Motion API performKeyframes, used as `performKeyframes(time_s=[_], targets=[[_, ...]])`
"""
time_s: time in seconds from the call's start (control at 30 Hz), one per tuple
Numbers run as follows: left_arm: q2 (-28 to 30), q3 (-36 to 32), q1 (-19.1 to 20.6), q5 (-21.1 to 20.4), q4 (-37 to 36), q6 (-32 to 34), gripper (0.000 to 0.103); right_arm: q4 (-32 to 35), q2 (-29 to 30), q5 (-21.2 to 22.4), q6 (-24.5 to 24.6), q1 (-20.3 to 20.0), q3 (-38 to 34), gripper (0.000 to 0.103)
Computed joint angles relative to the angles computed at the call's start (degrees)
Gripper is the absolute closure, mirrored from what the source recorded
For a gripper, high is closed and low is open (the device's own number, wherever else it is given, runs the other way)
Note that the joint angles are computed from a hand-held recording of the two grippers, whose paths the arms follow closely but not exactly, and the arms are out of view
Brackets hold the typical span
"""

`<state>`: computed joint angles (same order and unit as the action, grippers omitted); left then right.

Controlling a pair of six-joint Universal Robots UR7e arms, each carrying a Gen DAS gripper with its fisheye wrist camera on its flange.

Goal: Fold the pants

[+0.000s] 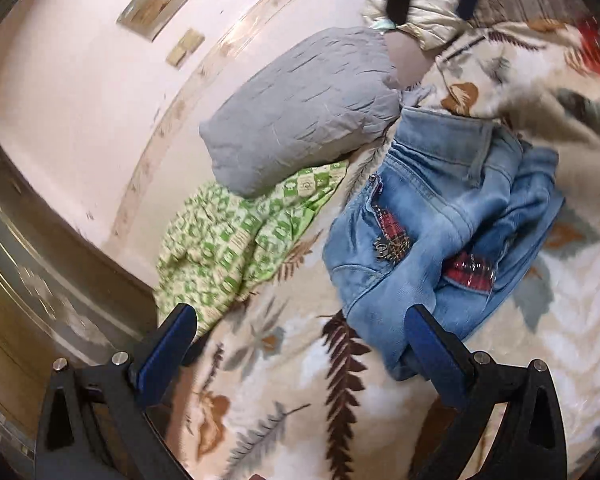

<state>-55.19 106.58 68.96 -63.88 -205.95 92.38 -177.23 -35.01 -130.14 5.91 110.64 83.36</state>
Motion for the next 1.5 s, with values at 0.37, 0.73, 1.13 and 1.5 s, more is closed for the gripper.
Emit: performKeyframes(time_s=[0.37, 0.73, 1.13, 1.5], targets=[[-3.64, 3.18, 2.57, -8.65, 4.63, 5.10, 0.000, 18.40, 4.29, 3.83, 5.07, -1.73, -12.04, 0.000], [-3.42, -6.64, 5.37, -14.25, 29.34, -4.82, 0.011, 28.76, 9.08, 6.04, 8.86, -4.07, -21.53, 0.001], [-1.83, -11.56, 8.26, -15.20, 40.59, -16.19, 0.075, 34.54, 13.83, 8.10, 9.65, -6.15, -28.34, 0.052], [-3.25, -8.76, 8.56, -15.02, 38.01, -12.40, 0.096, 25.97, 12.37, 9.26, 6.70, -6.40, -24.20, 0.097]])
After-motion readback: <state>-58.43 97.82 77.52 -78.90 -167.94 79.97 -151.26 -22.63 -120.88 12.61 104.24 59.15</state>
